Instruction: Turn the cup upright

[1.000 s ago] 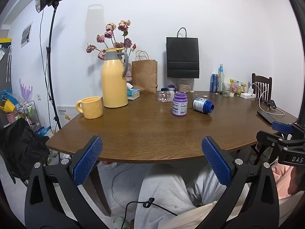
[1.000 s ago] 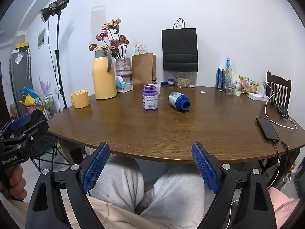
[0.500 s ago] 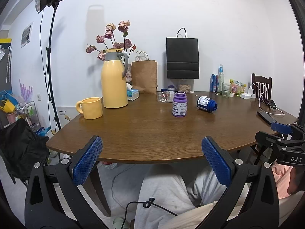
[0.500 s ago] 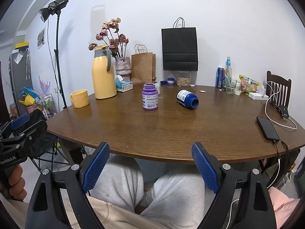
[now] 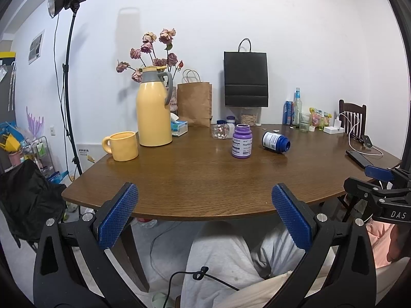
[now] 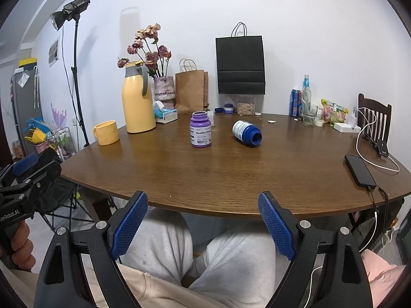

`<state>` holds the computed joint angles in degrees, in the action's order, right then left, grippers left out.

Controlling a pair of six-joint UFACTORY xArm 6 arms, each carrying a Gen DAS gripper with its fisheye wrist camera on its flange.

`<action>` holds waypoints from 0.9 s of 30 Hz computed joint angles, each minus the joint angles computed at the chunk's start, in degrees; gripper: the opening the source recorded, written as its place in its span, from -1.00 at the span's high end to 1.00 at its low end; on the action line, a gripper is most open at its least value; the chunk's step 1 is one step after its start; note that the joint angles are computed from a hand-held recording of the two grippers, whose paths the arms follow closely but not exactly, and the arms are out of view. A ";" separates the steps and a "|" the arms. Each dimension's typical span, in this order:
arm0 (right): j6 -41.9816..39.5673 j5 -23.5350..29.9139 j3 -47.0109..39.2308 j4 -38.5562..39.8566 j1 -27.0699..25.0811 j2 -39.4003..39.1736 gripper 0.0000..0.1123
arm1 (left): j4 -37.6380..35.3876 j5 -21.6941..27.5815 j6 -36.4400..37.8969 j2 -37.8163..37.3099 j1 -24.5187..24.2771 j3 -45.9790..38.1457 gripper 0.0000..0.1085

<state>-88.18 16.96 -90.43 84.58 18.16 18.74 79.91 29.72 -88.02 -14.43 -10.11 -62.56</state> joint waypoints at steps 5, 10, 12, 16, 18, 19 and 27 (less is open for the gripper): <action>-0.30 0.06 0.06 0.36 -0.04 -0.05 -0.63 | 0.22 -0.11 0.00 0.05 0.09 -0.20 -0.90; -0.97 0.07 0.23 0.82 -0.04 -0.15 -0.63 | 0.26 -0.10 -0.04 0.18 0.11 -0.39 -0.90; -0.97 -0.06 0.29 0.89 -0.05 -0.28 -0.63 | 0.52 -0.15 -0.34 0.19 0.07 -0.41 -0.90; -1.42 0.00 0.29 1.58 -0.16 -0.40 -0.63 | 0.50 -0.18 -0.27 0.12 0.12 -0.45 -0.90; -1.39 0.11 0.31 1.51 -0.24 -0.43 -0.63 | 0.74 -0.21 -0.35 0.02 0.09 -0.43 -0.90; -1.55 0.12 0.35 1.65 -0.22 -0.47 -0.63 | 0.76 -0.26 -0.35 0.01 0.12 -0.46 -0.90; -1.29 -0.53 0.44 1.94 -0.08 -0.63 -0.63 | 0.95 -0.24 -0.53 0.00 0.07 -0.45 -0.90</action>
